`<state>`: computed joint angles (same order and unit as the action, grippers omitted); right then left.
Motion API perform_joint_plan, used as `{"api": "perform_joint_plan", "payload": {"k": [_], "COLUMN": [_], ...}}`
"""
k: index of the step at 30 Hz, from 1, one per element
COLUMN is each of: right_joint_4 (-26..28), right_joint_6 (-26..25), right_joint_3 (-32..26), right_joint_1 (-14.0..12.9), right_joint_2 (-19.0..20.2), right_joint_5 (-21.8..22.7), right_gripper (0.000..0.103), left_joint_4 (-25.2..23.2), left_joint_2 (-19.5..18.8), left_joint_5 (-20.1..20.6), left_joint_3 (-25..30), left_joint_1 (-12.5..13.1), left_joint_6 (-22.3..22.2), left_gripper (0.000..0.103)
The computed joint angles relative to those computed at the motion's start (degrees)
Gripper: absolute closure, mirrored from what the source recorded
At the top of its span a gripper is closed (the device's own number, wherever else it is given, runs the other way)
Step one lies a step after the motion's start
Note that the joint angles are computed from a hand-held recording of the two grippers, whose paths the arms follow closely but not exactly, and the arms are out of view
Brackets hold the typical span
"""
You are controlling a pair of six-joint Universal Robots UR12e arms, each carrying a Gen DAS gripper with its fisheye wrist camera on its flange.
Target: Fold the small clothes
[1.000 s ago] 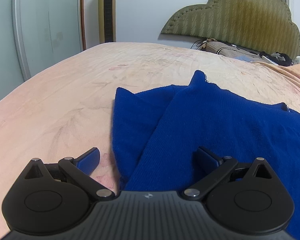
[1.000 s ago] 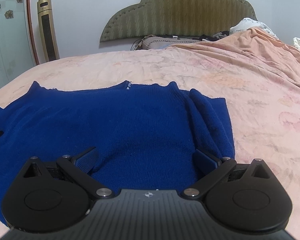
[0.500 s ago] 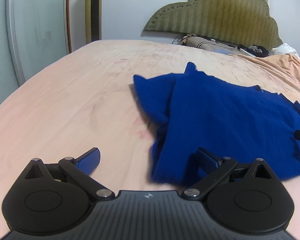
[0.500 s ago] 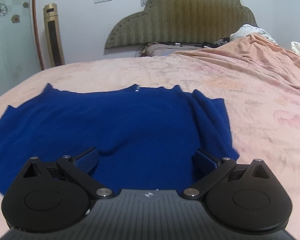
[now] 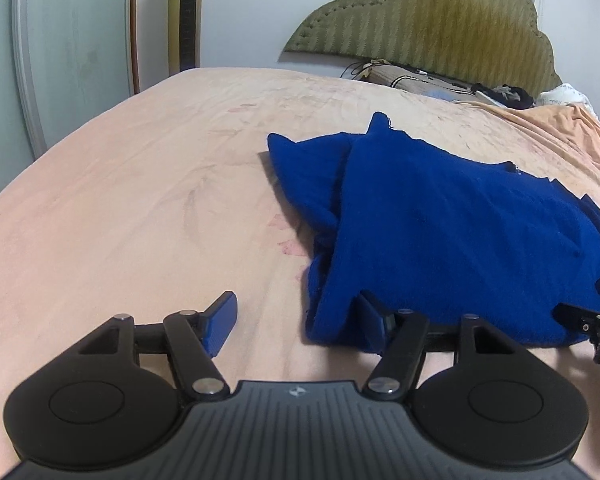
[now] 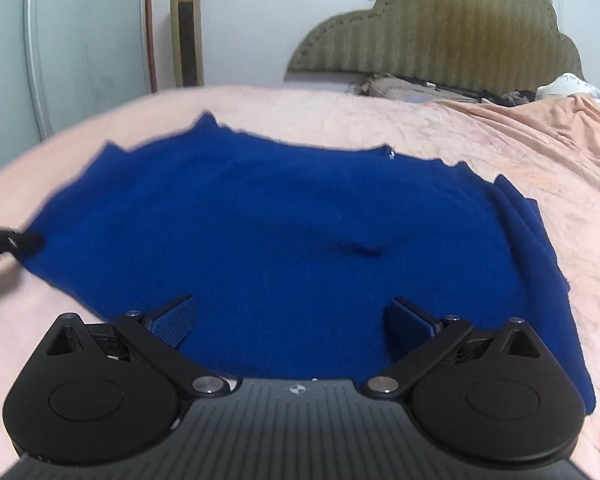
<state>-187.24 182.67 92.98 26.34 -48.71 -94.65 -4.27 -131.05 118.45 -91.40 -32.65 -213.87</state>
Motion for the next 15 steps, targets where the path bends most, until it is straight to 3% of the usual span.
{"api": "perform_joint_plan", "payload": {"k": [15], "right_joint_4": [1.3], "right_joint_6": [0.7], "right_joint_3": [-0.1], "right_joint_1": [0.0], "right_joint_2": [-0.1], "right_joint_5": [-0.2], "right_gripper": [0.0], "left_joint_4": [0.2], "left_joint_2": [-0.9], "left_joint_5": [3.7], "left_joint_3": [0.5], "left_joint_1": [-1.2], "left_joint_6": [2.4], "left_gripper": [0.027]}}
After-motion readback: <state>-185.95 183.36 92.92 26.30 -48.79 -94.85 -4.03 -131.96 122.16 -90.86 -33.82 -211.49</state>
